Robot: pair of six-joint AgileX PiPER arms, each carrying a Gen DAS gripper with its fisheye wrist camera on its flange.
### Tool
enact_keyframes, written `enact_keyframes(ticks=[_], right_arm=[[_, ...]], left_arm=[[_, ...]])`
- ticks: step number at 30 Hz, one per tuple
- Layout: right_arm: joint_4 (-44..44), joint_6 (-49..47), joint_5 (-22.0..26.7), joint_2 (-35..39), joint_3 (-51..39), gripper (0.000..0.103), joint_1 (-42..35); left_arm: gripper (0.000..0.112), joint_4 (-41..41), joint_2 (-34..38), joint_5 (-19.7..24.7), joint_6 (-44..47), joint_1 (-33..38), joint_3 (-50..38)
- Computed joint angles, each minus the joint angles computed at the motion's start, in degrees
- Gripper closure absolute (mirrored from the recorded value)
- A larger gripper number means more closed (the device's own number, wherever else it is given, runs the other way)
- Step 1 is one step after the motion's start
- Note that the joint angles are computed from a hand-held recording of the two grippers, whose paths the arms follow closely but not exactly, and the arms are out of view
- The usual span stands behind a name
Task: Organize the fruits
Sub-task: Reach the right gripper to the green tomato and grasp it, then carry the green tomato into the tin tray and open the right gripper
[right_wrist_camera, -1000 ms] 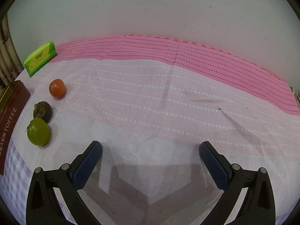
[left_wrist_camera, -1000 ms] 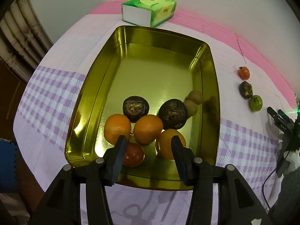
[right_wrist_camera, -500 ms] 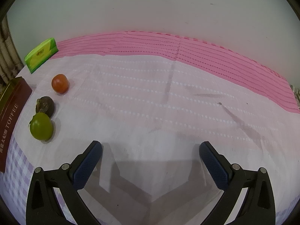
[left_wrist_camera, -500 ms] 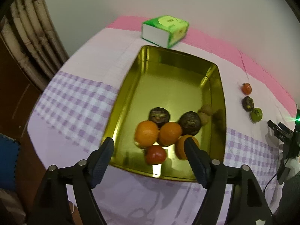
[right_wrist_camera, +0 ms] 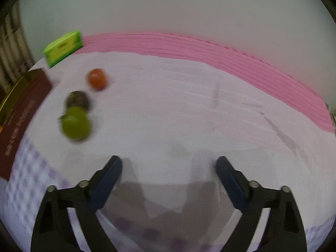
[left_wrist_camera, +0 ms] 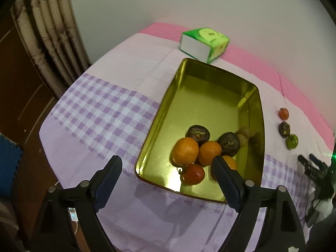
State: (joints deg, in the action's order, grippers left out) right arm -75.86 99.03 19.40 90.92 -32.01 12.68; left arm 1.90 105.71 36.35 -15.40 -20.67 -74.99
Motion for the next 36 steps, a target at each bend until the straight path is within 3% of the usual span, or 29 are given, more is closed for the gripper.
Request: enact_keyframes(ticks=[9, 18, 29, 36], right_arm=[[12.81, -12.21, 1.92, 4.52, -9.85, 0.039, 9.02], [16.66, -15.05, 0.94, 8.75, -14.37, 0.065, 8.18], [15.04, -13.49, 1.57, 8.67, -14.7, 0.065, 9.81], [19.24, -17.9, 2.21, 6.3, -16.51, 0.065, 12.88]], left_arm=[[0.018, -2.43, 0.35, 0.32, 0.16, 2.48, 0.02], [0.018, -2.72, 0.57, 0.58, -0.63, 3.12, -0.16], [0.015, -2.46, 1.39, 1.99, -1.5, 3.38, -1.08], [0.015, -4.57, 2.16, 3.13, -0.69, 4.5, -1.69]])
